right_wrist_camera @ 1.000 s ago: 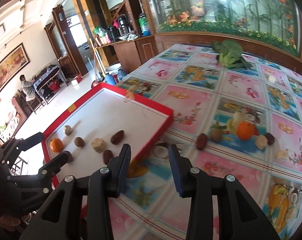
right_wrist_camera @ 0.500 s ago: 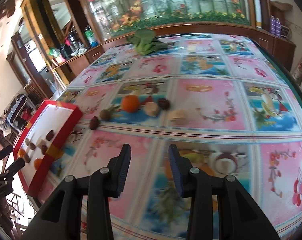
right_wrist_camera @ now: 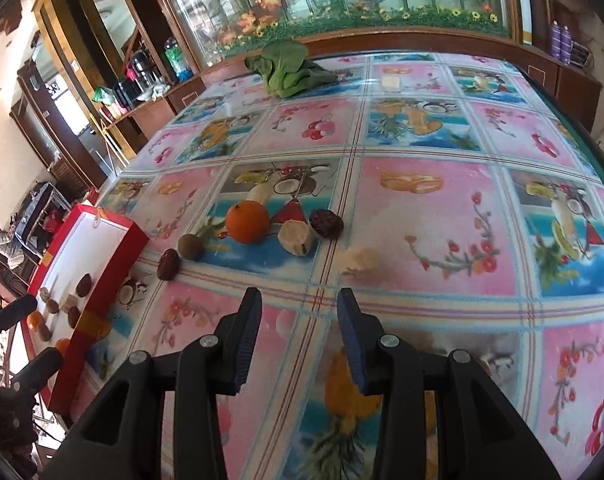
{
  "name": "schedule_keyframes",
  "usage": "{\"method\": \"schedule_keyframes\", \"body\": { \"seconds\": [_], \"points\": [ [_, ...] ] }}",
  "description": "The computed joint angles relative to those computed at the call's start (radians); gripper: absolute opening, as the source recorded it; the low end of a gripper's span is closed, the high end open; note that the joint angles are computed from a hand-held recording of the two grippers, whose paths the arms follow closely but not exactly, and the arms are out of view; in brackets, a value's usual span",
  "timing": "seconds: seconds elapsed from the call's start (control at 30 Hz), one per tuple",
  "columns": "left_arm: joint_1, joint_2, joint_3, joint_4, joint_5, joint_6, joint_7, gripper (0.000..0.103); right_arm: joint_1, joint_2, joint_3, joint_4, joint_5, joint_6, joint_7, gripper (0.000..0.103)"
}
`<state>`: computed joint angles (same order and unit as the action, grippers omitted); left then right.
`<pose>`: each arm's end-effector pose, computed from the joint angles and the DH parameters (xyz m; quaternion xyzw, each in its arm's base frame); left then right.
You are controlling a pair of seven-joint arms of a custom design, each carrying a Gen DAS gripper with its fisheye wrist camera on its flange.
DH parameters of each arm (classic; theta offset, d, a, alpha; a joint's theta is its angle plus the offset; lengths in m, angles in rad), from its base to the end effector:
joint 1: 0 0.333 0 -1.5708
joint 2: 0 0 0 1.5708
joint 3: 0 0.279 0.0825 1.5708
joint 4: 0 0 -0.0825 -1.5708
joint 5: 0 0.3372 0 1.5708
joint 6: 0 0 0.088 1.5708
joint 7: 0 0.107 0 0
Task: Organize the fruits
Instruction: 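Move both open grippers back to the fruit pile, then grasp a beige cake piece with the left gripper while the right grasps another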
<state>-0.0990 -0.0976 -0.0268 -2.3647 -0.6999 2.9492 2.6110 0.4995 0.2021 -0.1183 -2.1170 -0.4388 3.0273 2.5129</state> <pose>0.4938 -0.0198 0.4264 -0.4668 0.8082 -0.2653 0.2420 0.5176 0.2448 0.3916 -0.6164 0.7034 -0.1496 0.3209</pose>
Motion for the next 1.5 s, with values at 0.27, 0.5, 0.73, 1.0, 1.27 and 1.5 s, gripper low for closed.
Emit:
{"method": "schedule_keyframes", "body": {
  "seconds": [0.27, 0.5, 0.73, 1.0, 1.27, 1.5],
  "points": [
    [0.068, 0.080, -0.067, 0.110, 0.078, -0.115, -0.124, 0.081, 0.078, -0.073, -0.149, -0.067, -0.349, 0.043, 0.282, 0.039],
    [0.081, 0.136, -0.087, 0.144, 0.126, -0.115, -0.169, 0.081, -0.007, -0.145, -0.112, -0.155, -0.450, 0.009, 0.345, 0.039],
    [0.116, 0.161, -0.113, 0.173, 0.179, -0.113, -0.228, 0.081, -0.093, -0.081, -0.004, -0.084, -0.373, -0.005, 0.271, 0.039],
    [0.106, 0.150, -0.139, 0.191, 0.159, -0.129, -0.188, 0.081, -0.114, 0.000, 0.037, 0.007, -0.223, -0.036, 0.131, 0.039],
    [0.073, 0.238, -0.176, 0.318, 0.188, -0.286, -0.189, 0.054, -0.083, 0.000, -0.003, -0.020, -0.106, -0.003, 0.050, 0.025],
    [0.049, 0.387, -0.212, 0.472, 0.343, -0.339, -0.368, 0.049, -0.068, -0.045, -0.059, -0.100, -0.049, 0.093, 0.104, 0.025]
  ]
}}
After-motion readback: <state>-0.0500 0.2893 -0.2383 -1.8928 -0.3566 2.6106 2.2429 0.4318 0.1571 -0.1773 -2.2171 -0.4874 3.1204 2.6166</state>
